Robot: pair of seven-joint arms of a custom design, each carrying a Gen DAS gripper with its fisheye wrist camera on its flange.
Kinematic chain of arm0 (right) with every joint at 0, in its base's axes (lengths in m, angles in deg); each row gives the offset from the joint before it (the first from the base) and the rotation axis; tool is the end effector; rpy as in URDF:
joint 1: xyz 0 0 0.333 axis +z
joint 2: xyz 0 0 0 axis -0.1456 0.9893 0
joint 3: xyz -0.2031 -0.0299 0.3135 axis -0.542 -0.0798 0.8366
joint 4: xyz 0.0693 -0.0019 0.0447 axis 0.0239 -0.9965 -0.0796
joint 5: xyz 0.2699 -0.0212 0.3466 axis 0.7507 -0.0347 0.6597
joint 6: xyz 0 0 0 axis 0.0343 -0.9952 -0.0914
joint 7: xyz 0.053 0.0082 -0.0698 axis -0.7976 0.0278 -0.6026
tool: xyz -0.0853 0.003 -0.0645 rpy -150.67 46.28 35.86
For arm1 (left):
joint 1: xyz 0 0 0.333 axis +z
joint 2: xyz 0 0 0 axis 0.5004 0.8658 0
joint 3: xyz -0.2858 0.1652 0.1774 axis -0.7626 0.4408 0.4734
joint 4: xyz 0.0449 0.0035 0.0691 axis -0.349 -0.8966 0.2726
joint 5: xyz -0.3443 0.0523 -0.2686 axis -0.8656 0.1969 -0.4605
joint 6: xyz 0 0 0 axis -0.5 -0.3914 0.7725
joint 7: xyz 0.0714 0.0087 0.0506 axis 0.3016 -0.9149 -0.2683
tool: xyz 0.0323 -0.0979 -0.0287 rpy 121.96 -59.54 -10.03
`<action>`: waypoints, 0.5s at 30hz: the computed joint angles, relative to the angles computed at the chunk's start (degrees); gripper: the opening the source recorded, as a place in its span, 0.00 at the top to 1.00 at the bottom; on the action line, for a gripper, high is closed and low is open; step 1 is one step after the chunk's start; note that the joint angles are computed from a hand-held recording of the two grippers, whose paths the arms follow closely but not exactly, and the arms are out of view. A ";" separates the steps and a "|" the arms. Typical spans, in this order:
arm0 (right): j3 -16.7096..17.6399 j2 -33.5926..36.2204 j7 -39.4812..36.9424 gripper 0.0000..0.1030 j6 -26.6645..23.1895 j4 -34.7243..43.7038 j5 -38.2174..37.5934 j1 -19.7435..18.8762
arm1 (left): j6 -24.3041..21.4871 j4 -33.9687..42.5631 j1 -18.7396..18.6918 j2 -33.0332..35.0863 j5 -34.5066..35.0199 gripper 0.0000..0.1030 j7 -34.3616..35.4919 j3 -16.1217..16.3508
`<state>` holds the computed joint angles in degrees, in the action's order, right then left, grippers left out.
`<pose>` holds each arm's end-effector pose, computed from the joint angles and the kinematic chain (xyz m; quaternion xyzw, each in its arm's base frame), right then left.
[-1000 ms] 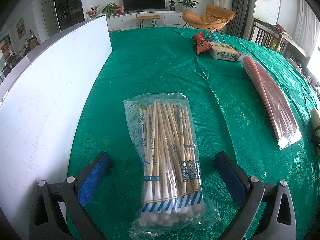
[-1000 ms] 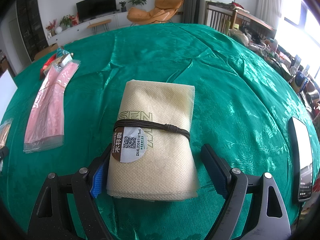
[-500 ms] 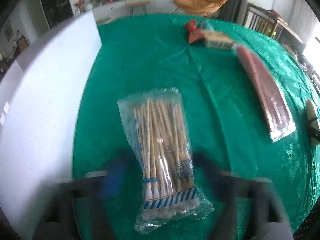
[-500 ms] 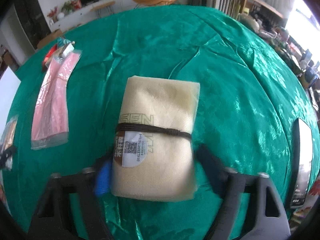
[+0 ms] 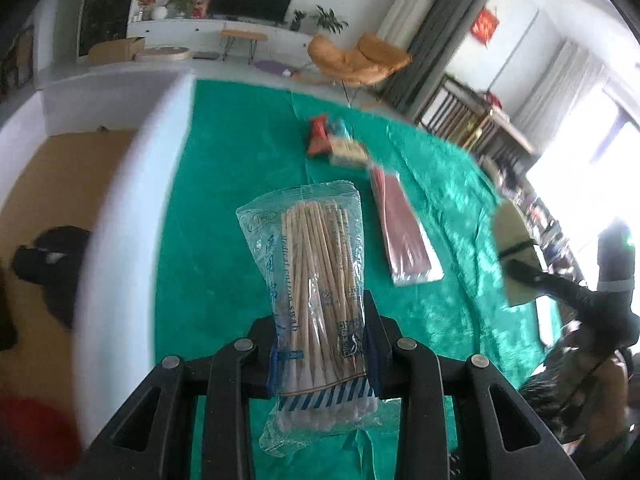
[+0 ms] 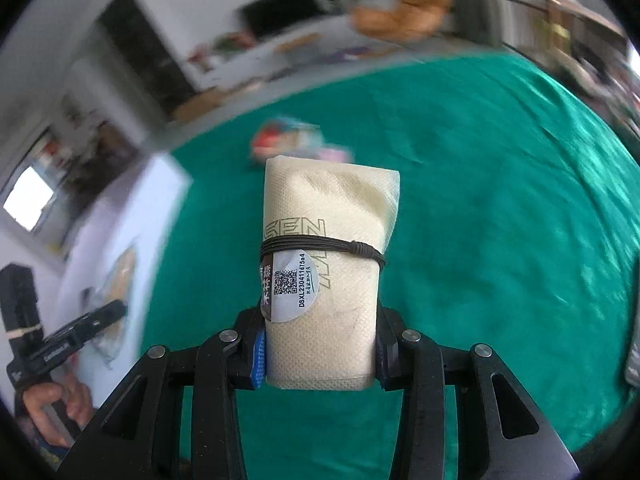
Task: Organize soft objects
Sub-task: 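Carry the swab bag and cream pad into the white box and open both grippers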
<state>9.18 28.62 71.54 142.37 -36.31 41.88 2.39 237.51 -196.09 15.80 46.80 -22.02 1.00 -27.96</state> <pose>0.5940 0.1261 0.5600 -0.7754 0.5205 -0.0117 0.3574 0.4692 -0.2396 0.5251 -0.7556 0.5363 -0.3507 0.1359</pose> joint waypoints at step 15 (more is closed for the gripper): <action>8.29 1.20 -8.69 0.32 -12.66 7.19 11.28 14.95 | -36.07 -14.46 9.58 -28.59 8.38 0.13 -16.10 -0.82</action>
